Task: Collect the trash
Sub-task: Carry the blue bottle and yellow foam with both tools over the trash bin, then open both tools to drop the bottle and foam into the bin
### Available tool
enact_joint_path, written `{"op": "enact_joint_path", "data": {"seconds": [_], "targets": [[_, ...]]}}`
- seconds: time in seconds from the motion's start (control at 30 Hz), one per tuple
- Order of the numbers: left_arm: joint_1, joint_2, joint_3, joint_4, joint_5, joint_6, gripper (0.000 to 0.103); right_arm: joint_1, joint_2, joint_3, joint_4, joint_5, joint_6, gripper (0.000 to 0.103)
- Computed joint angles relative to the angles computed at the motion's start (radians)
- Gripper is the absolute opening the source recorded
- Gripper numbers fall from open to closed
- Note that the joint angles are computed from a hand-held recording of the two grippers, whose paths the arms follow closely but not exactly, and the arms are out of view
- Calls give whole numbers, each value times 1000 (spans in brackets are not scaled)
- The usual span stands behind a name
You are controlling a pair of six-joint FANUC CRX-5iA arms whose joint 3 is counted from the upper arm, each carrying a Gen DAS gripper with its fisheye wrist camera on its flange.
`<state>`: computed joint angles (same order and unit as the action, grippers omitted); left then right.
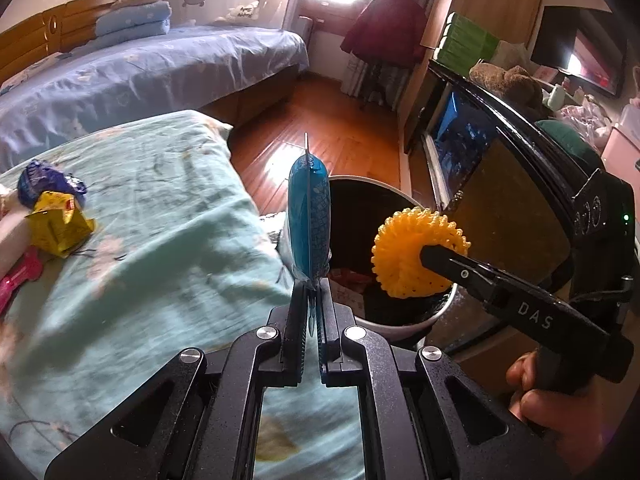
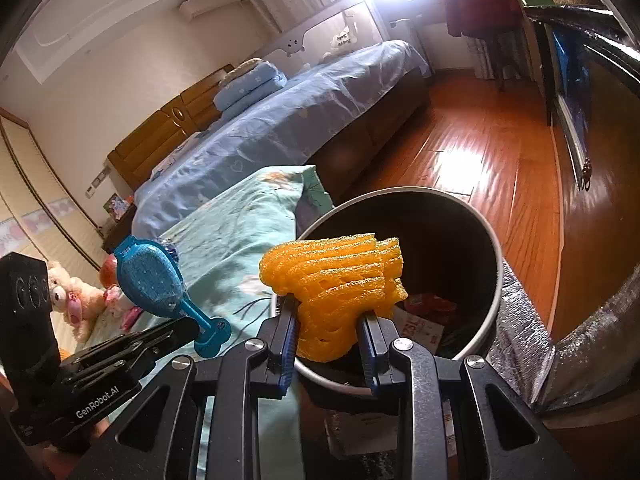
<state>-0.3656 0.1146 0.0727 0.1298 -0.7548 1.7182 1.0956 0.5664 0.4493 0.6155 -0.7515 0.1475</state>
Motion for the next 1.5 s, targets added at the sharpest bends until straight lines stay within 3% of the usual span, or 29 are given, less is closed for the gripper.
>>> {"op": "enact_joint_path", "data": {"seconds": [0.63,1.13,1.2,1.33,1.4,1.5], "targets": [[-30,90,116,-16,-32,14,4,-29,6,1,-3,-33,31,27],[-32,115,143,5,-44,-6,4,-40,11,15,-18,-52,52,28],[-33,120,150,2,-52,-4,4,-41,15,24,-26,-61,63,31],[-29,119,151,-1,-59,11,15,-46,22,41,-44,-75,70,43],[-27,108,139,-12,-49,28,34,-46,20,35,-38,-77,59,51],[-21,87,112,-10,-31,34,36,-45,14,22,-31,-69,44,59]]}}
